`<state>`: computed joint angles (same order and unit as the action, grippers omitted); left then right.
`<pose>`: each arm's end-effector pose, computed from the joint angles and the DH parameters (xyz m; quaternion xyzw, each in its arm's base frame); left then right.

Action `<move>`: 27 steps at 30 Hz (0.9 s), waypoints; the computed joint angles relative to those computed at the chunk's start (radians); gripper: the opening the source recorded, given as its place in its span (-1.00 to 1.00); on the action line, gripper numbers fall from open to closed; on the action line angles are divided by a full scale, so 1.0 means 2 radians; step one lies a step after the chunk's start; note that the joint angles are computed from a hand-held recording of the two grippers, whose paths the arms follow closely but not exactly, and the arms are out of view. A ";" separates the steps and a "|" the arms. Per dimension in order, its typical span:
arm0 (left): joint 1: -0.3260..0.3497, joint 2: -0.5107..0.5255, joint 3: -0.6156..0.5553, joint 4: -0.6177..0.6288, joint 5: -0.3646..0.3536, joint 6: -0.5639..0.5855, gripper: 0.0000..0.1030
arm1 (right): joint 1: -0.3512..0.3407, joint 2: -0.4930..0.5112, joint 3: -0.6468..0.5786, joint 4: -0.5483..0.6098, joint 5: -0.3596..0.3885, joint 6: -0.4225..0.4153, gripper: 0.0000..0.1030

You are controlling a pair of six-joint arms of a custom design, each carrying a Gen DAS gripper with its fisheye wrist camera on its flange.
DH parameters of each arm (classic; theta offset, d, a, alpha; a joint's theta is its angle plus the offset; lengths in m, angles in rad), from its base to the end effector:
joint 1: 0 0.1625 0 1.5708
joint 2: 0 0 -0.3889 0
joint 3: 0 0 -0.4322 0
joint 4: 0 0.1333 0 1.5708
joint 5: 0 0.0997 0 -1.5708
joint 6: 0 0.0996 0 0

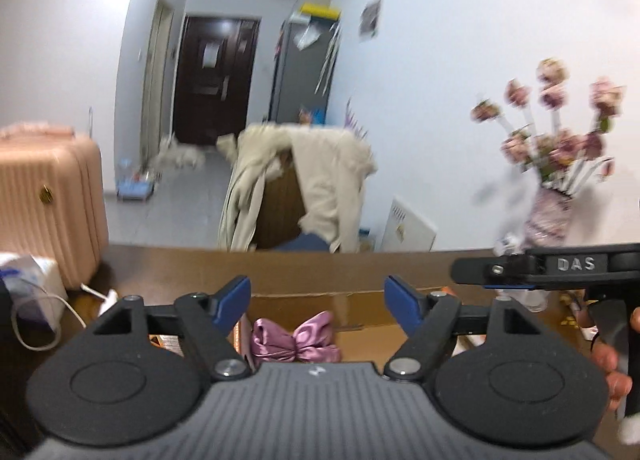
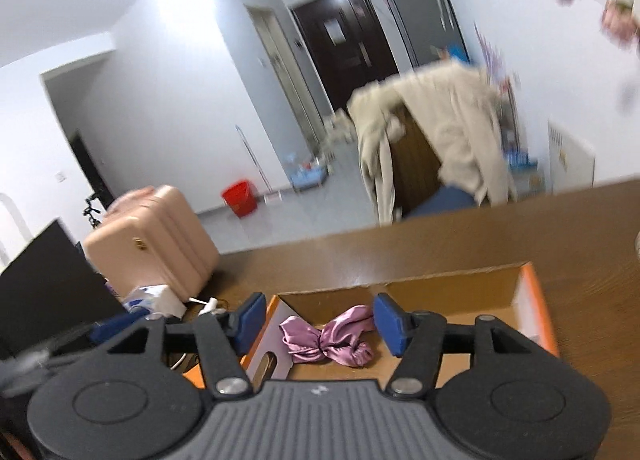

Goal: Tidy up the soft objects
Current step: 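Withdraw both grippers from the box back toward the pile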

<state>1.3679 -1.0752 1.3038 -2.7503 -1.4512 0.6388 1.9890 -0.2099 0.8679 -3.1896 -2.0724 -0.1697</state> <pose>-0.0078 -0.7583 0.4304 0.3376 0.8212 -0.4346 0.1507 0.4237 -0.7430 0.0109 0.1391 -0.8554 0.4715 0.1629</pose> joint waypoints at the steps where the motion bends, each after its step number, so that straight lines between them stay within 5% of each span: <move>1: -0.003 -0.018 0.022 -0.007 -0.003 0.002 0.47 | 0.004 -0.023 0.043 -0.028 -0.001 -0.009 0.25; 8: -0.016 -0.142 0.182 -0.079 -0.021 0.028 0.67 | 0.038 -0.131 0.271 -0.192 0.003 -0.089 0.28; 15: 0.010 -0.236 0.334 -0.172 -0.080 0.071 0.88 | 0.063 -0.120 0.383 -0.373 -0.018 -0.189 0.45; 20: 0.053 -0.283 0.418 -0.210 -0.132 0.062 0.93 | 0.077 -0.086 0.434 -0.451 -0.039 -0.166 0.55; 27: 0.062 -0.281 0.433 -0.187 -0.113 0.070 0.93 | 0.071 -0.068 0.450 -0.439 -0.044 -0.141 0.60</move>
<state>1.4911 -1.6368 2.1700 -3.1244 -1.6765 0.7792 2.1317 -0.3463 1.7670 -4.0672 -2.1610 -0.4509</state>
